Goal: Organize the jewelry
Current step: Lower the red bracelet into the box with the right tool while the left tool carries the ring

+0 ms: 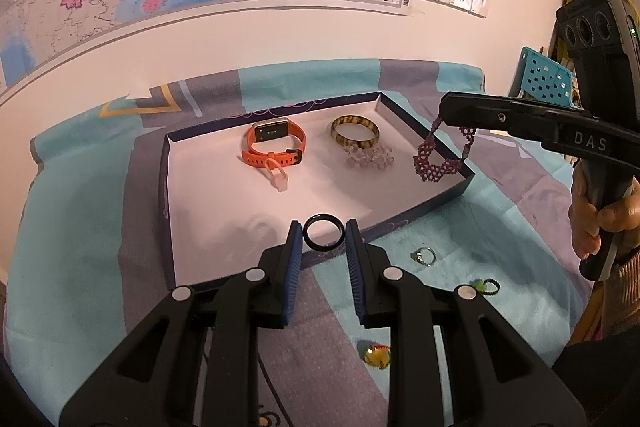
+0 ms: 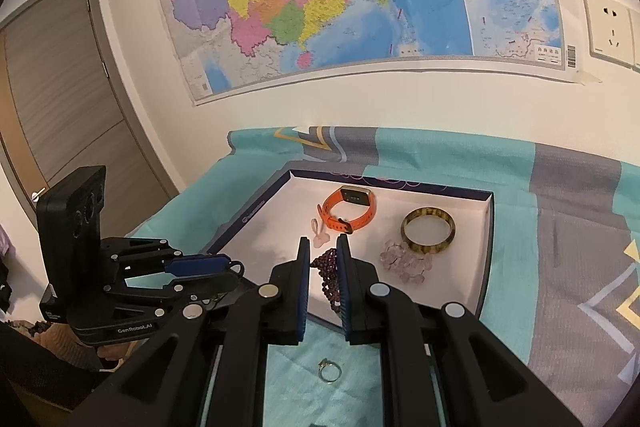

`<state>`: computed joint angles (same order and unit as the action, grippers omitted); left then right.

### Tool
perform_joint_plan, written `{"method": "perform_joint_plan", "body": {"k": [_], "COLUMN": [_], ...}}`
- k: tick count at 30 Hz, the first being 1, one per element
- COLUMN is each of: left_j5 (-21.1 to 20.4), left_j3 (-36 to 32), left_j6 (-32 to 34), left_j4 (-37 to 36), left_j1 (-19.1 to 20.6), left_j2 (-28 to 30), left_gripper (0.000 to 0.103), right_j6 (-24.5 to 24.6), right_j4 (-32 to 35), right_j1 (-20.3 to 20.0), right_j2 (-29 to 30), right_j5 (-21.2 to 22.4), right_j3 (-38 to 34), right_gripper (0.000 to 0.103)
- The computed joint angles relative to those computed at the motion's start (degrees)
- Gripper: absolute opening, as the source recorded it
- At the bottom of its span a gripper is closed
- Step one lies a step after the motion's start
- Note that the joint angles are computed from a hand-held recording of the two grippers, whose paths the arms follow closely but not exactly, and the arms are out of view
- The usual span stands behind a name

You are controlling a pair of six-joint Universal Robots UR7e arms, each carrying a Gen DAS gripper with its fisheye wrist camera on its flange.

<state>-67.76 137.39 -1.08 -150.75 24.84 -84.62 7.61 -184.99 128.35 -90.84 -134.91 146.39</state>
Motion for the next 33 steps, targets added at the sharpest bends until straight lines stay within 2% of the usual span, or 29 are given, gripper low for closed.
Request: {"method": "perform_joint_plan", "body": {"k": [33], "left_j5": [1.11], "left_j3": [-5.27], "left_j6": [1.49], "left_j4": [-3.89], "left_j1": [3.8], "left_j2": [9.68], "left_gripper": [0.022], "right_j6": [-2.9], "right_j4": [-3.92], "right_j1": [-8.57], "right_j2": [1.09], "right_j5": [5.9], "right_j3": [0.31], "right_gripper": [0.012]}}
